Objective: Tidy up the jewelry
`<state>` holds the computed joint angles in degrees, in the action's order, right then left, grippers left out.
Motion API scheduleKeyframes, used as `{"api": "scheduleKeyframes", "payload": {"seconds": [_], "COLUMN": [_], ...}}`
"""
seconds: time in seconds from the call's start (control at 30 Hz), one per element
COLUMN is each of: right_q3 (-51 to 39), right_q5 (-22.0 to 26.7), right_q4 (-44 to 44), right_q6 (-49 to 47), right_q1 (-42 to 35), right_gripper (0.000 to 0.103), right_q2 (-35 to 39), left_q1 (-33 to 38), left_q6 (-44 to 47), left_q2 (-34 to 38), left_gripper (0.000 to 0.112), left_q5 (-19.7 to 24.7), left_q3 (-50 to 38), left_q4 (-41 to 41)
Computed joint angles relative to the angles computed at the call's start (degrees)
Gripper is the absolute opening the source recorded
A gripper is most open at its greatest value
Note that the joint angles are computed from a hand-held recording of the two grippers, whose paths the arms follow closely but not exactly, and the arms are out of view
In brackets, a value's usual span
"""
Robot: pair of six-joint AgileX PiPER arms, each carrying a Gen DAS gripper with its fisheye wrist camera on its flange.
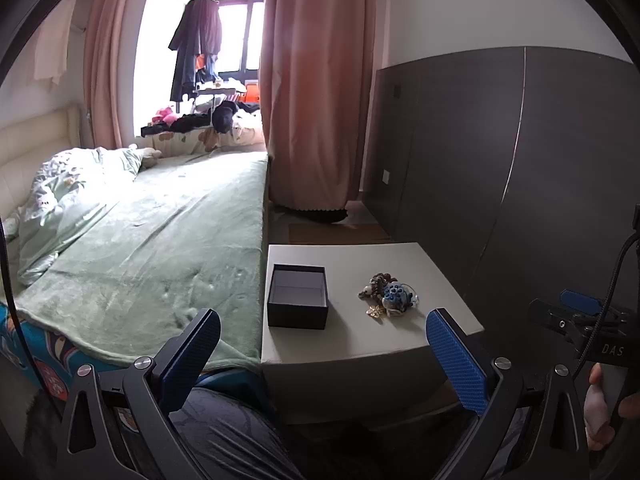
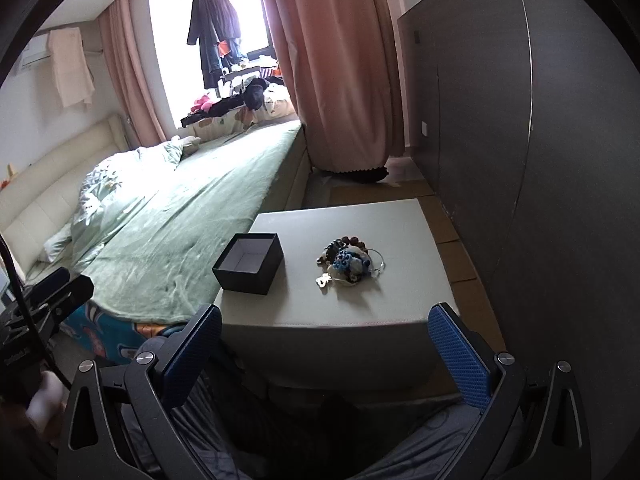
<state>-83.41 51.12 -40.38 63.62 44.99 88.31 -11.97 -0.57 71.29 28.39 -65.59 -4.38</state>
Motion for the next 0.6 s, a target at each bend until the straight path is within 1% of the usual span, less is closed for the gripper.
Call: {"api": "scheduleKeyframes", "payload": {"seconds": [0.2,0.43,0.6], "right_q3": [0.42,0.41,0.46], "right_q5": [-0.09,0.10,0.23], "right_q4": [-0.18,-0.37,-0.59], "right_q6": [0.26,0.56,0.70], "right_q1": [-0.02,0.22,0.35], "right_gripper": [0.103,0.103,0.103], "right_q2": [-0.24,-0.22,-0.20], "left_q1": [-0.43,0.52,0.44], "left_q6": [-1.01,1.17,0.96], "left_q2": [-0.46,-1.09,-1.15], "left_gripper": [0.103,0.103,0.103], "left_q5": [-0.46,-0.68,-0.97], "left_q3": [0.57,1.44,1.67], "left_q4": [1.47,-1.00,-0.84]}}
